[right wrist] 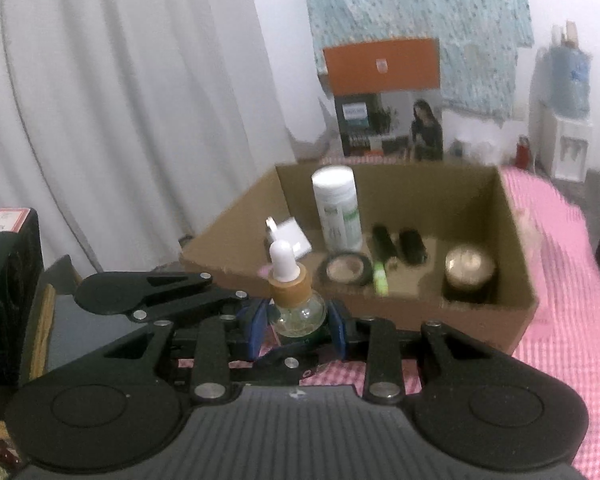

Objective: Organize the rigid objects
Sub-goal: 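Carry the dropper bottle into the box and open the right tool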

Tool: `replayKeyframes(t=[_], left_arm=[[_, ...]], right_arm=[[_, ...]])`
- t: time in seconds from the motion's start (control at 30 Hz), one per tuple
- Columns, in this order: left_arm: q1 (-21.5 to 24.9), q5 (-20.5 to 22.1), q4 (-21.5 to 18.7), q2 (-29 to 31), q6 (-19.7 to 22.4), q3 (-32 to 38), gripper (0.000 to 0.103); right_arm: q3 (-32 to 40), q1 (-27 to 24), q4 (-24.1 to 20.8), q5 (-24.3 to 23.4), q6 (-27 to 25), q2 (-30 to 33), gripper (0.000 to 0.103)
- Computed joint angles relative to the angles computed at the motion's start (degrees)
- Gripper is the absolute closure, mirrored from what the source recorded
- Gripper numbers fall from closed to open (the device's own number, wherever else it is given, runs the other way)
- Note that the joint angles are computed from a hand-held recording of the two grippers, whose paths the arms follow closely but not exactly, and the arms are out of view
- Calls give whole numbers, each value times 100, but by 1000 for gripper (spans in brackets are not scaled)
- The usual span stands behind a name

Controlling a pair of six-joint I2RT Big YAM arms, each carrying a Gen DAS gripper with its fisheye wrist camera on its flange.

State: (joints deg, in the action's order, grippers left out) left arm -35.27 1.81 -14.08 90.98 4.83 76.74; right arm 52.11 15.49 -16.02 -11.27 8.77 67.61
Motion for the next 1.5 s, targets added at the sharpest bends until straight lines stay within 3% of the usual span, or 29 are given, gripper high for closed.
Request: replayKeyframes(t=[0.2, 0.53, 0.7, 1.1, 1.33, 1.4, 1.47, 1.5], left_arm=[[82, 153, -275, 364, 162, 751, 72], [287, 718, -1473, 1598, 22, 2446, 72], [343, 932, -2000, 2006, 14, 2933, 71], [351, 1152, -2951, 2398, 281, 3517, 67], [421, 1430, -3427, 2634, 85, 3930, 66], [442, 1514, -3515, 2667, -4, 4000, 62], [481, 1720, -3591, 2712, -118, 4090, 47], [501, 1804, -3584, 2708, -203, 4091, 45]], right_arm=[[485, -236, -203, -261, -237, 118, 68], [1746, -869, -1044, -899, -530, 1210, 68], [2257, -1066, -1489, -1143, -609, 1843, 68], [2911, -1123, -2369, -956, -1294, 2552, 68], [3239, -1106, -2914, -818, -1668, 2776, 69], [3357, -1100, -3049, -782, -1735, 2858, 69], [3448, -1093, -3146, -779, -1786, 2928, 73], [3476, -1089, -3178, -770, -1827, 2944, 74]])
